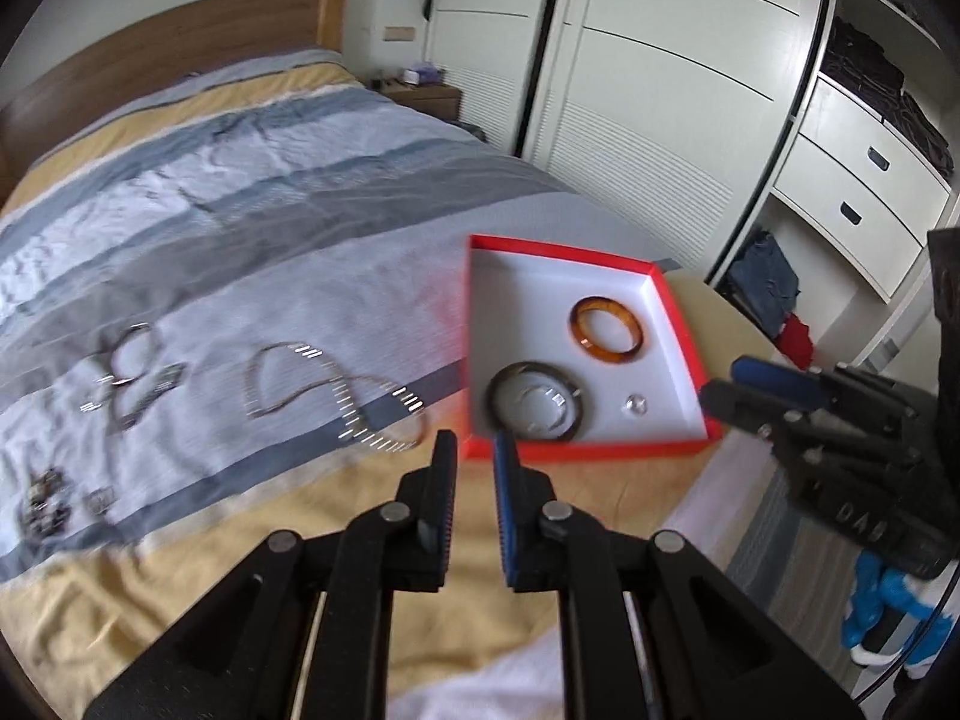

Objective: Organize jewelry
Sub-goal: 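Withdraw both tools from the box back over the jewelry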

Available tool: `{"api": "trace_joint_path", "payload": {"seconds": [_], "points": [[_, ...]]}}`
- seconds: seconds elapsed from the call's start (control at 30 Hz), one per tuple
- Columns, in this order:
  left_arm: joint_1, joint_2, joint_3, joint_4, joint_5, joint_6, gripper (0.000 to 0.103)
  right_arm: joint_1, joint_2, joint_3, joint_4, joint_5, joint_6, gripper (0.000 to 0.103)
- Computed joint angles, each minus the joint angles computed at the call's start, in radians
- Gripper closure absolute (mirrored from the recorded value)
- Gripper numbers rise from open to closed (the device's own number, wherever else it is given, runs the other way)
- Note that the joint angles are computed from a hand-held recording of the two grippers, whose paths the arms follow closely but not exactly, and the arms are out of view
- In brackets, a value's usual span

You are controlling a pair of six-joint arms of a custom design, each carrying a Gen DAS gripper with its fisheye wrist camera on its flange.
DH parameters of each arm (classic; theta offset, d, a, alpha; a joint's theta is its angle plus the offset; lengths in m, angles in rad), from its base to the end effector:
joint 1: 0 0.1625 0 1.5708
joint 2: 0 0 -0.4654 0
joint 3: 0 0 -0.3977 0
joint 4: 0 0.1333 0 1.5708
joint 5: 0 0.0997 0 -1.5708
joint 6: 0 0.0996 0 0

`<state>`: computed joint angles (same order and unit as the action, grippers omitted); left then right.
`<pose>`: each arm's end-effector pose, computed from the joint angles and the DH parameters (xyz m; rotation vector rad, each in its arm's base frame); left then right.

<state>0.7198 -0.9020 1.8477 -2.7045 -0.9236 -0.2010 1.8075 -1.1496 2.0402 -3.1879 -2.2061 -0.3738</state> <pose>-0.3493 -0.5634 0.1457 0.7517 2.4883 -0.6493 0.2054 -0.5349 0.2843 0.4244 -2.3201 0.8348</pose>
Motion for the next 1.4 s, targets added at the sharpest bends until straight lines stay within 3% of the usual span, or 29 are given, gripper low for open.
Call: {"api": "trace_joint_path", "payload": {"seconds": [0.43,0.7,0.8,1.07,1.4], "points": [[-0.062,-0.38,0.275,0.155,0.185,-0.188,0.091,0.191,0.002,0.041,0.016,0.008,0.123,0.069],[-0.057,-0.597,0.348,0.313,0.294,-0.312,0.091,0.267,0.06,0.0,0.021,0.031,0.131,0.069],[-0.048,-0.654,0.356,0.366,0.329,-0.349,0.083,0.286,0.086,-0.019,0.022,0.051,0.132,0.069],[0.0,-0.725,0.352,0.409,0.388,-0.374,0.08,0.303,0.147,-0.071,0.042,0.102,0.129,0.069],[0.147,-0.653,0.326,0.223,0.346,-0.244,0.08,0.252,0.248,-0.141,0.051,0.183,0.129,0.069]]}}
